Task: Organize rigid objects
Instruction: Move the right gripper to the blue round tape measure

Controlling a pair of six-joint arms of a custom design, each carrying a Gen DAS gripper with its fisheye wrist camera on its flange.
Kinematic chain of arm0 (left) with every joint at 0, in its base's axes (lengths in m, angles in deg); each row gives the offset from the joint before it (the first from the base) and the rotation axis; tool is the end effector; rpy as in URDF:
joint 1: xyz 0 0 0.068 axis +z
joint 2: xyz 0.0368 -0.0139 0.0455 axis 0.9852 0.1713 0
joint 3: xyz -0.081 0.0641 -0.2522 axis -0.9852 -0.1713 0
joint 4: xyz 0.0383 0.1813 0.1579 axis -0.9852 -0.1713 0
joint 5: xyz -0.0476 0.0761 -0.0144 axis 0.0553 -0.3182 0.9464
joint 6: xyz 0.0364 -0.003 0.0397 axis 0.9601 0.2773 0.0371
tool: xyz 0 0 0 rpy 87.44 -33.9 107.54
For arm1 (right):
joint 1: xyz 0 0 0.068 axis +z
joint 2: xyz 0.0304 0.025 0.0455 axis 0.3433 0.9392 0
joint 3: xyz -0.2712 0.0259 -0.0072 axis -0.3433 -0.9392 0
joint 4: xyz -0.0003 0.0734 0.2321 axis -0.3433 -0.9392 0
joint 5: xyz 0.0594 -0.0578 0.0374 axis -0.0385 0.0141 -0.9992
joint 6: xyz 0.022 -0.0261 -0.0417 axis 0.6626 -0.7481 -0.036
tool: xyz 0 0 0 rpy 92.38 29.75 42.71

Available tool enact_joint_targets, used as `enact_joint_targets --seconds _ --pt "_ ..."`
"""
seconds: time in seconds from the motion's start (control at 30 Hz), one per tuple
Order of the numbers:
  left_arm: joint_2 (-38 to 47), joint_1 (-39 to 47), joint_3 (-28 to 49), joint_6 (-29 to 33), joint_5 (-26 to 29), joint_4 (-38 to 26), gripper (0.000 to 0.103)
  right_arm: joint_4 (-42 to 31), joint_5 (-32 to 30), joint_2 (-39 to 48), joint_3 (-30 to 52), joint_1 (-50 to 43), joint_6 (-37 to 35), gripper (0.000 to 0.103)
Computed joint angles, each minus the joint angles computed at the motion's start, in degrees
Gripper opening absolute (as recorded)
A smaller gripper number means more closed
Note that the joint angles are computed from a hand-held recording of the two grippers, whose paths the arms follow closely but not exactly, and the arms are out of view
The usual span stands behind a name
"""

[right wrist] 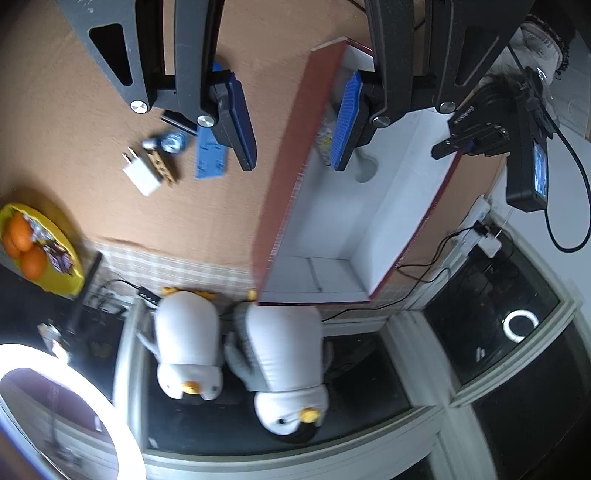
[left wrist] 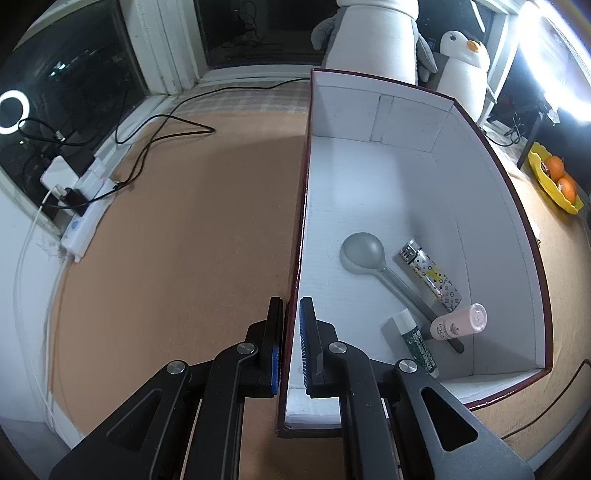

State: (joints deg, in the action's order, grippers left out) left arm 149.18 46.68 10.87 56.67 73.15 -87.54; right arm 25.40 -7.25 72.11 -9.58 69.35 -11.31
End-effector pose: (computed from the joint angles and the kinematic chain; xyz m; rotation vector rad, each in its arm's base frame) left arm 0.2012 -0.1254 0.2675 0.3024 2.6508 -0.0452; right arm 0.1493 0.1538 0.3294 0.1478 2.5033 0.2335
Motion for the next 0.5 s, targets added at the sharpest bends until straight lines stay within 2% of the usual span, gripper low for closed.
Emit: enact_joint_targets --seconds 0.27,0.5 --pt "-0.2 1.4 0.4 3.8 2.6 -0.3 0.008 -5.2 0.9 -12.3 -11.5 -3.7 6.9 0.039" --pt "0.0 2.9 0.8 8.7 4.8 0.1 0.008 -3.5 -0.9 -16.9 -21.4 -4.3 13.9 0.039"
